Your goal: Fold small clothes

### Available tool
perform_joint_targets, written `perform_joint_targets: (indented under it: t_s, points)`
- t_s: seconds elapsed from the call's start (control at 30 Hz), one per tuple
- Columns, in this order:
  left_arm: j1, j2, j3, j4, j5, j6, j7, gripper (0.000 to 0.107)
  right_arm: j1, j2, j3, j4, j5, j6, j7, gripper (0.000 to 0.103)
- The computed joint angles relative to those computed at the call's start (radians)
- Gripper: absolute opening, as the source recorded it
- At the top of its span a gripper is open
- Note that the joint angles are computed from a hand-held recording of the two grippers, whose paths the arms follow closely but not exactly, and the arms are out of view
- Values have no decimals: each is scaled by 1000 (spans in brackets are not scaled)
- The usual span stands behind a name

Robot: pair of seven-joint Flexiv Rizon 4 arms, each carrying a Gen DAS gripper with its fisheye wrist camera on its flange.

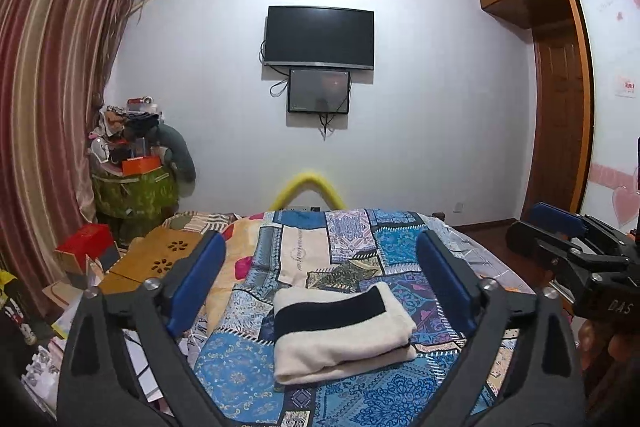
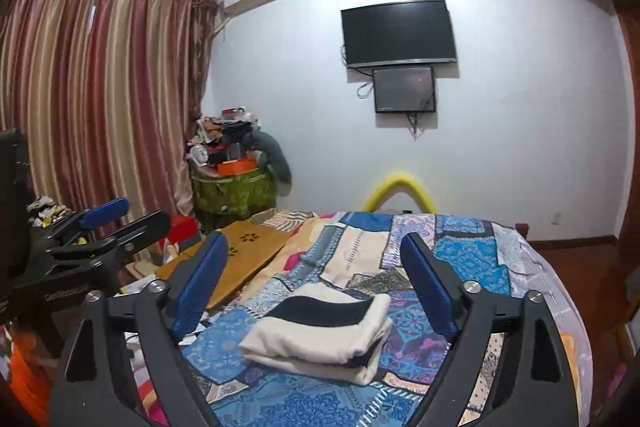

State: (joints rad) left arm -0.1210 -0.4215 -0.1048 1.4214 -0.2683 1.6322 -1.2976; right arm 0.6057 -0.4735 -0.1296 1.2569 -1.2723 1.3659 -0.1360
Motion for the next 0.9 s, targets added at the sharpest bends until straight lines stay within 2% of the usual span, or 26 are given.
perform_joint_targets:
  t_s: [0.1,0.2,0.5,0.63,0.9]
  points:
    - [-16,-2,25,0,8,0,-15,102,6,9,-6,13,-17,-28,27,100]
    - [-28,-4,42,0,17,-8,-26,103,4,17,8,24,-25,-61,26,102]
    - [-41,-9,63,2,37,-27,-54,103,-5,29,38,43,-30,-108,24,102]
    - [-23,-8,40,6,34,-33,-47,103,-6,29,45,44,-18,-115,8,103]
    - [-27,-13,44,0,37,-34,-49,103,1,26,47,39,12,-130,-23,103]
